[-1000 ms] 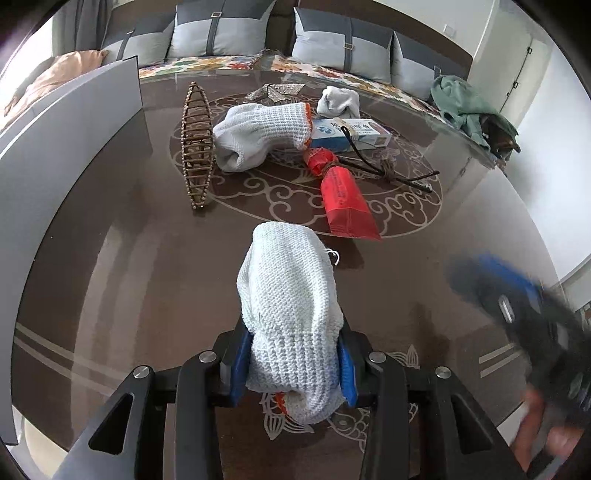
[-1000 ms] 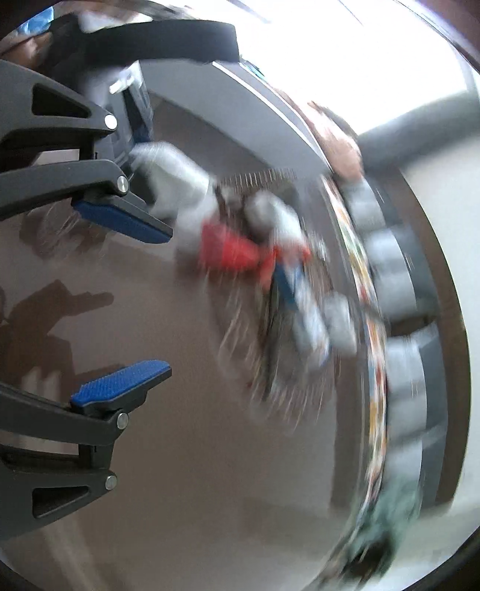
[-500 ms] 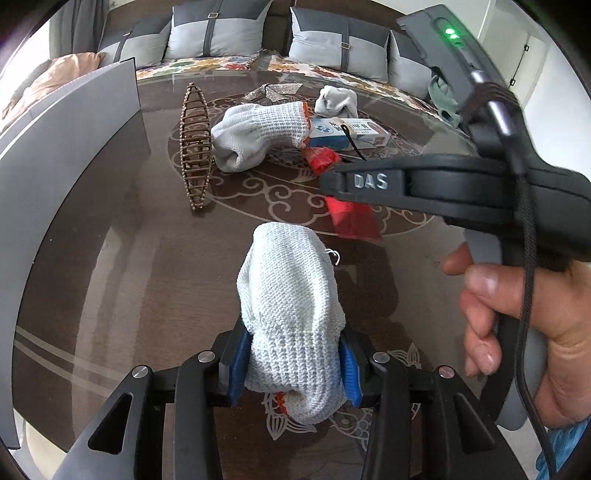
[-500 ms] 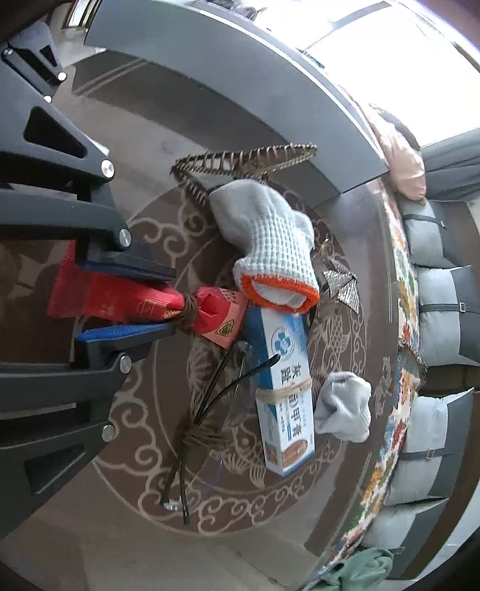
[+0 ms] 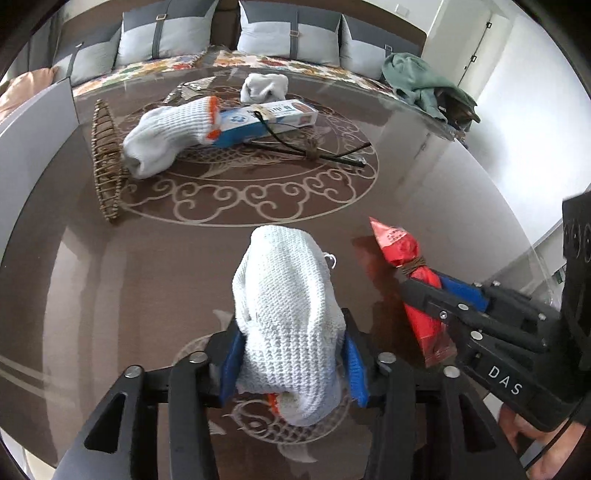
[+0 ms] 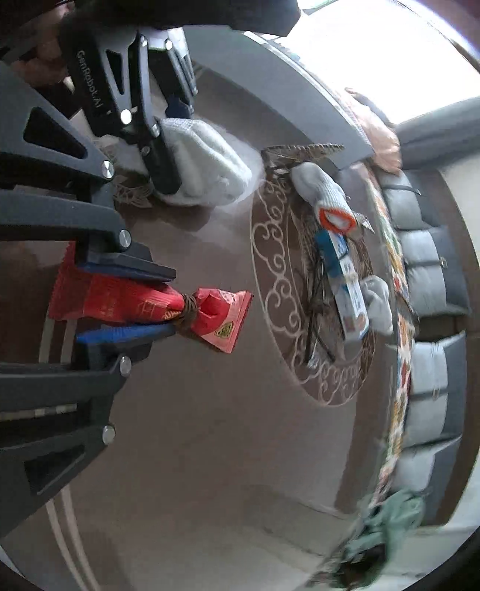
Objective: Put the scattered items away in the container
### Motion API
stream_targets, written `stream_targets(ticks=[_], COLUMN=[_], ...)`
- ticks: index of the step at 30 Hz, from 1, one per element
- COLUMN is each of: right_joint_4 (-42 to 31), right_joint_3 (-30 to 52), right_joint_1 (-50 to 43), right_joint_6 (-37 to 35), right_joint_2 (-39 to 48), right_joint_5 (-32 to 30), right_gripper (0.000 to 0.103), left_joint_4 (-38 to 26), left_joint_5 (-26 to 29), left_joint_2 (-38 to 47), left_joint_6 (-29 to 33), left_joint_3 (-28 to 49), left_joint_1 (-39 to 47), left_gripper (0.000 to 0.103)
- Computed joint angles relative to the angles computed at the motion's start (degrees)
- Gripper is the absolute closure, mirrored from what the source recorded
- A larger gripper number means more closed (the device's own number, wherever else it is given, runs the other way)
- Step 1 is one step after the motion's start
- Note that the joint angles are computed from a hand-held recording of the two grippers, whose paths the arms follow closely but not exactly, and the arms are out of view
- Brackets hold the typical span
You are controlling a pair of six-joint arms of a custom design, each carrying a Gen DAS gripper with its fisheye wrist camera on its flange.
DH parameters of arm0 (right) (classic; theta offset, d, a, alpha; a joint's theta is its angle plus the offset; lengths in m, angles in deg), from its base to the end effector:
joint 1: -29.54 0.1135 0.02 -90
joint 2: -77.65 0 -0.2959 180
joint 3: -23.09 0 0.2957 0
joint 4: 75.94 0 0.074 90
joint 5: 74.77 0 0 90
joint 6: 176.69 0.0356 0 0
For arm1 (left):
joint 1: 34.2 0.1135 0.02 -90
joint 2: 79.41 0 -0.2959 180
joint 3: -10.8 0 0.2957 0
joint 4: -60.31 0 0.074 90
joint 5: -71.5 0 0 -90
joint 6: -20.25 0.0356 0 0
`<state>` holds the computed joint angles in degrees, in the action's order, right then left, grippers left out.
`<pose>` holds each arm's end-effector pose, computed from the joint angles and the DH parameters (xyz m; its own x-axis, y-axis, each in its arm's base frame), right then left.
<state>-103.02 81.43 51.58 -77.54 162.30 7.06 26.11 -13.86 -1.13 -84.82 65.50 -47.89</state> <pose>0.2971 0.1258 0.1894 -0.8061 -0.1565 -0.5706 -0.3260 0.9223 0.2075 0.2804 -0.0713 0.1923 -0.8659 -0.0558 -0.4970 0.0545 0.9773 -0.2047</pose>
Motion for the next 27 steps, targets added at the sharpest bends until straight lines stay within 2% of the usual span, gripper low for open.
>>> stream_targets(ticks=[2, 5, 8, 11, 16, 21, 24, 27], right_joint_4=[0.5, 2.1, 2.9, 5.2, 6.6, 8.3, 9.2, 8.4], right_joint_3=[-0.3, -1.4, -2.5, -5.5, -8.3, -9.0, -8.4, -7.3], right_joint_1=[-0.6, -0.6, 2.1, 5.0, 7.2, 7.7, 6.9, 5.8], right_joint_6=[2.4, 3.6, 3.7, 4.2, 6.1, 5.9, 6.3, 7.1], right_joint_2=[-0.1, -1.9, -4.0, -7.6, -10.2, -9.6, -7.2, -4.6], right_joint_5=[-0.2, -0.2, 4.1, 11.3, 16.5, 15.5, 14.7, 13.9], right_gripper=[0.053, 0.045, 0.042, 0.042, 0.042, 0.041, 0.041, 0.041], left_joint_4=[-0.9, -0.7, -0.5, 0.0, 2.3, 3.7, 4.8, 5.6], left_joint_5=[-0.7, -3.2, -3.7, -4.3, -6.1, -8.1, -7.2, -9.7], left_joint_2=[-0.4, -3.2, -4.3, -4.5, -5.4, -3.6, -1.7, -1.5], left_joint_6=[-0.1, -0.5, -1.0, -1.2, -1.0, -1.1, -1.3, -0.9], left_joint_3=[0.3, -1.1, -1.9, -2.8, -4.7, -4.2, -4.0, -4.6], left_joint_1=[0.0, 0.2, 1.1, 1.5, 0.2, -1.0, -0.4, -1.5], left_gripper=[0.035, 0.030, 0.028, 0.027, 0.027, 0.028, 0.027, 0.022])
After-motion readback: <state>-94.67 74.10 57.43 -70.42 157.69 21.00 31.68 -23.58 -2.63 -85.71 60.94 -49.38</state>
